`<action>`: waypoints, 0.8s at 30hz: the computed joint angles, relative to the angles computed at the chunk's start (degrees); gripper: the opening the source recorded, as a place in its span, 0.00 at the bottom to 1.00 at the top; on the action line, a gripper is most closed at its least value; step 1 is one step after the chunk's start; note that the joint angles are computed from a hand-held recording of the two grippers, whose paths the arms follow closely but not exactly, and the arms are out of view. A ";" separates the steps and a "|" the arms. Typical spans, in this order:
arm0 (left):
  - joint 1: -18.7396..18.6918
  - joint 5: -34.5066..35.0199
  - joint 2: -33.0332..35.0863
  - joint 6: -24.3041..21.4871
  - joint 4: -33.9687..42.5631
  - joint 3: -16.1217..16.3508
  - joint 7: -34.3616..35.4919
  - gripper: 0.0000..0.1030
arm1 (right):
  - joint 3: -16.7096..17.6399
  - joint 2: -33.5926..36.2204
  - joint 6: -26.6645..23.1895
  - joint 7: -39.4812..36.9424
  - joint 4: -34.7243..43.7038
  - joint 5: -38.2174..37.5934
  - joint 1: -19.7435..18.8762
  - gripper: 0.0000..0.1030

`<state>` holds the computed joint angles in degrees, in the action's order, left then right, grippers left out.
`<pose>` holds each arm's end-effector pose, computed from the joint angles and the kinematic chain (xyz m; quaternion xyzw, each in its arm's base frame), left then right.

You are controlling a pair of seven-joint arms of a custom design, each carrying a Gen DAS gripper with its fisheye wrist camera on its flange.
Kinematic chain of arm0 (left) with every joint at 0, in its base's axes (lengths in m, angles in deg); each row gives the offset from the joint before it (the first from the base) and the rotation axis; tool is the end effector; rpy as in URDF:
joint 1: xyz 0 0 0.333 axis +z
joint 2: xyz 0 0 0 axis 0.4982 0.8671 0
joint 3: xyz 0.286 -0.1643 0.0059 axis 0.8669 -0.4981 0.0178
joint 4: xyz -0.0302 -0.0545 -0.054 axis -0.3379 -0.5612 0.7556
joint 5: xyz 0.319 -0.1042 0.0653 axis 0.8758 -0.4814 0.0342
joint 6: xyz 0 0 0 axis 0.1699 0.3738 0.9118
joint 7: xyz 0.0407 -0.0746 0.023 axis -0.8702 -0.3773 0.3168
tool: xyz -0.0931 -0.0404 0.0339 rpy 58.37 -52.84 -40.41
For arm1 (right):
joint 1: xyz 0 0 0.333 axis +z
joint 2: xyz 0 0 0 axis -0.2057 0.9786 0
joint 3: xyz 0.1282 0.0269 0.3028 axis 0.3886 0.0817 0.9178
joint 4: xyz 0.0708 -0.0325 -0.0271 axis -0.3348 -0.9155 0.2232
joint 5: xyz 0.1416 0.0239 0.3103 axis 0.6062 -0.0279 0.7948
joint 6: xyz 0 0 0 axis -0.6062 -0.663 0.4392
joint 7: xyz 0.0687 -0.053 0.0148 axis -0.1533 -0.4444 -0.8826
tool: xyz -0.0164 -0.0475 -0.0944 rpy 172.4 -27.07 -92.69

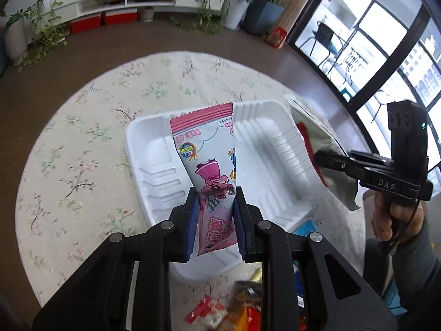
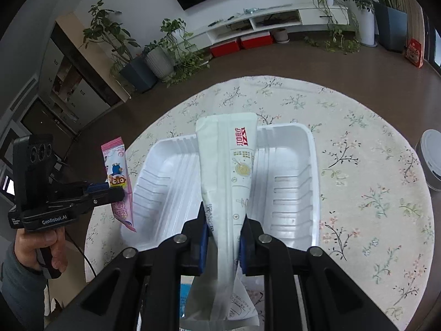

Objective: Organize snacks
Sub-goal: 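Carry both packets to the white tray and release them inside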

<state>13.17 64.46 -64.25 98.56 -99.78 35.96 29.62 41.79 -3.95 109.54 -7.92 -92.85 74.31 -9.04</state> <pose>0.5890 -0.3094 0.4454 -0.6342 0.7230 -0.2692 0.0509 0.6088 0.0900 0.4034 -0.7434 0.5778 0.0079 0.3368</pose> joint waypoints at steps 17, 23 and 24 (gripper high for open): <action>-2.16 2.50 10.91 -6.61 11.51 2.33 -1.90 0.23 | -0.86 5.87 7.48 15.01 2.03 -18.15 3.53 0.19; -2.69 3.94 10.31 -5.72 9.88 2.78 -3.79 0.29 | -0.81 6.41 8.94 19.18 1.51 -23.34 3.11 0.25; -2.73 4.13 10.26 -5.34 9.65 2.81 -4.05 0.30 | -0.31 6.36 9.13 19.12 1.29 -23.26 2.58 0.28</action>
